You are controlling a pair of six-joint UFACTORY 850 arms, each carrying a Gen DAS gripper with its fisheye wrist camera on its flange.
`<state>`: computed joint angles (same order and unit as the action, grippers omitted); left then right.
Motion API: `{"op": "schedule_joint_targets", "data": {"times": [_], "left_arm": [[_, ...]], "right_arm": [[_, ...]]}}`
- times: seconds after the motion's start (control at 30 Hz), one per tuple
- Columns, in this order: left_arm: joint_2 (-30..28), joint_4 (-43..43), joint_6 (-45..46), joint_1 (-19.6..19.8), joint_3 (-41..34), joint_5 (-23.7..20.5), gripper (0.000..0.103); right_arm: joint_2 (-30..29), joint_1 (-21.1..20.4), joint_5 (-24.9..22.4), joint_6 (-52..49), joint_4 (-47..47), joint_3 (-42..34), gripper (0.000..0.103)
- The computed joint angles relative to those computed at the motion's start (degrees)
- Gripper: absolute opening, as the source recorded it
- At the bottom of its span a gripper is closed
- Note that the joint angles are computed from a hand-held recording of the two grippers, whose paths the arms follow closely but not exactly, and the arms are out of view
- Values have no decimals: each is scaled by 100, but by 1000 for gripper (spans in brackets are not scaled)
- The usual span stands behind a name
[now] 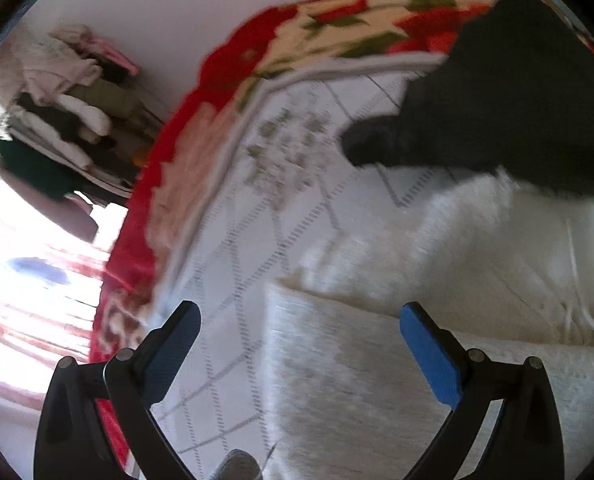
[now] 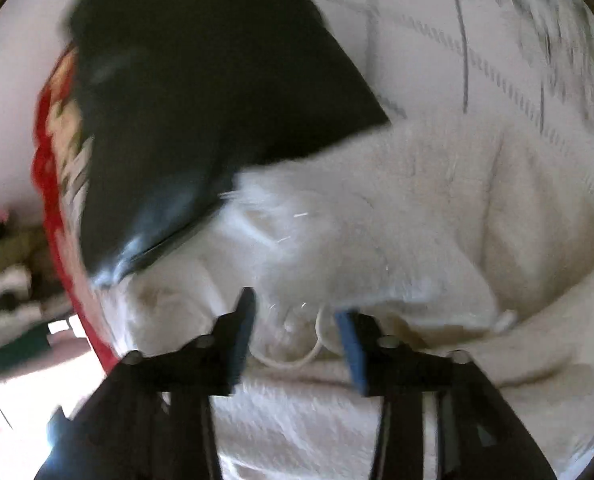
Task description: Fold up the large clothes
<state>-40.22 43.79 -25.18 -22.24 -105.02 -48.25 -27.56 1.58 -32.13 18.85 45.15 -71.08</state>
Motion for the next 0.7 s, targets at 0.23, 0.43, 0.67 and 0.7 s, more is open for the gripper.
{"op": "schedule_joint_targets", "data": {"times": [0.23,0.43,0.67,0.7], "left_arm": [[-288,-73,22,116,-233,-238,103],[-309,15,27,114,-128,-180,103],[-391,-153,136,148,-180,-264,103],[-396,-167,153,151,-192,-269,103]], "right_arm": [[-798,139,-1094,-2578,1952,-488,53],[-1845,374,-1650,-1953,600,-1832,53],[-2270,563,-2110,-1647,324,-2550,46],[-2269,542,-1993,-1739,425,-2464,44]]}}
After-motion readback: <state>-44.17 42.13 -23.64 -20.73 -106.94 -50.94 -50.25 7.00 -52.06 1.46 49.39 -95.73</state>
